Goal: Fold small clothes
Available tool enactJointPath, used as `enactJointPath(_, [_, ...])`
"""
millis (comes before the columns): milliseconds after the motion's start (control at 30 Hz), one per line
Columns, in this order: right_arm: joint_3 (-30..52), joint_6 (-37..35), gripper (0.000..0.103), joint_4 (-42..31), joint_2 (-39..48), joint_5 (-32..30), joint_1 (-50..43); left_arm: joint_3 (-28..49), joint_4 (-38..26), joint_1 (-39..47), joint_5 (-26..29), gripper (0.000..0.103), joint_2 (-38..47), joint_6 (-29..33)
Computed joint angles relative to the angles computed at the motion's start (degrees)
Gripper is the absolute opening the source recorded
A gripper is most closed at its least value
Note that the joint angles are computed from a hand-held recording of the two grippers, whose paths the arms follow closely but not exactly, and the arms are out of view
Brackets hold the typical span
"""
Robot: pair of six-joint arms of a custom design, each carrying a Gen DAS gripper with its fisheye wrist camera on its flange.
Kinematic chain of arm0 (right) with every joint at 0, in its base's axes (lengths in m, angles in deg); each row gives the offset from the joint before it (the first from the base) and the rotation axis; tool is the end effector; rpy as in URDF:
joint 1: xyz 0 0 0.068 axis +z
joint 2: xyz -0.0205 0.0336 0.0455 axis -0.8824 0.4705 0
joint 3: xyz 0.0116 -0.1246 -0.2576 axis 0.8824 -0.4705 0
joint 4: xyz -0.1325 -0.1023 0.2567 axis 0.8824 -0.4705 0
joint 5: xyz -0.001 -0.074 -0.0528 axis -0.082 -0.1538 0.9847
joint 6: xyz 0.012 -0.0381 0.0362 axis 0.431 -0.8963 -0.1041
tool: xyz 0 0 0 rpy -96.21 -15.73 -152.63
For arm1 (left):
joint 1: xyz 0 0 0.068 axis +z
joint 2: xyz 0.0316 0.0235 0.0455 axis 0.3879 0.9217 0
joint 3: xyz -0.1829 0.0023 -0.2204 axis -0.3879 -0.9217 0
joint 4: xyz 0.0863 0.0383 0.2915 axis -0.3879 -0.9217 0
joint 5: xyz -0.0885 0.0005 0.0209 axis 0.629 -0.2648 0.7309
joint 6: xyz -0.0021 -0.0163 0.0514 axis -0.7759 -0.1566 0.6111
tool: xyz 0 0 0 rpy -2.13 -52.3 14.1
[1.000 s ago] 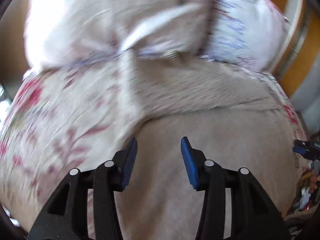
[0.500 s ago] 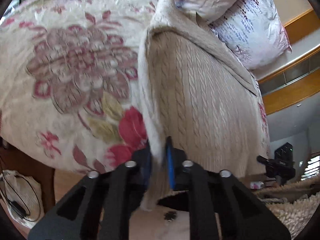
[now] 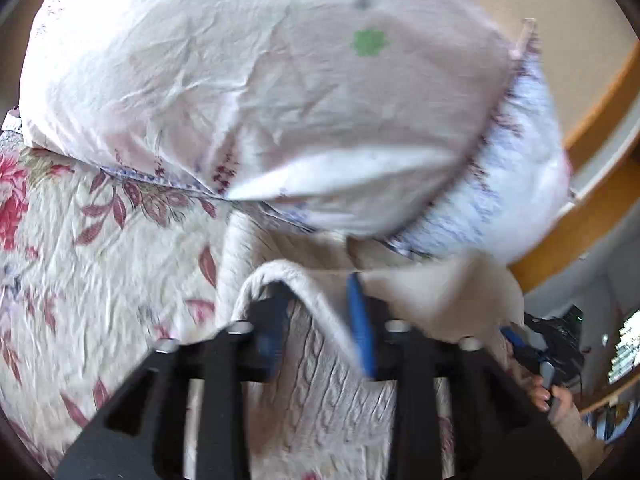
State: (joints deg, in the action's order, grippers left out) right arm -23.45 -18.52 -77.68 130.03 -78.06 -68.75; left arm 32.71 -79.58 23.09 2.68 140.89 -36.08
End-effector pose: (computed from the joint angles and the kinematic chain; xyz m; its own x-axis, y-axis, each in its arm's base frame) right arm 0.2214 -0.0116 0.1278 -0.5920 0.7460 -0.3050 0.3437 0.5759 0.7418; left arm 0.3357 -0.0158 0.1575 -0.8208 -0.1833 -0.5411 0.1378 0.8556 -0.4989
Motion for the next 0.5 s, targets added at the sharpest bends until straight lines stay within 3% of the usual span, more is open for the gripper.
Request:
enactJointPath(67, [-1.96, 5.92, 0.077, 2.45, -0.29, 2.59, 2.47, 2.27, -2.56, 0.38, -1.9, 0.052, 3.12, 0.35])
enactJointPath(200, [-3.46, 3.47, 0.077, -3.35, -3.74, 8.91, 7.8, 0.77, -3.89, 3.81, -0.93, 0.053, 5.7, 6.47])
enactJointPath(333, [-5.88, 3.75, 0.077, -5.26, -7.68, 7.16, 6.28, 3.02, -5.58, 5.16, 3.16, 0.052, 11.84, 7.28])
enactJointPath(433, [-6.62, -0.37, 0.077, -6.38, -8.79, 3.26, 2.44, 4.09, -4.63, 3.45, 4.11, 0.05, 15.08, 5.61])
enactJointPath(467, [-7.67, -2.9, 0.077, -8.49, -9.93, 1.34, -0.69, 2.9, -0.72, 2.68, 3.81, 0.045, 14.95, 2.83])
enactJointPath(500, [-7.89, -3.74, 0.077, -6.07, -8.19, 0.27, -0.93, 3.41, -0.23, 2.62, 5.28, 0.025, 16.16, 1.07])
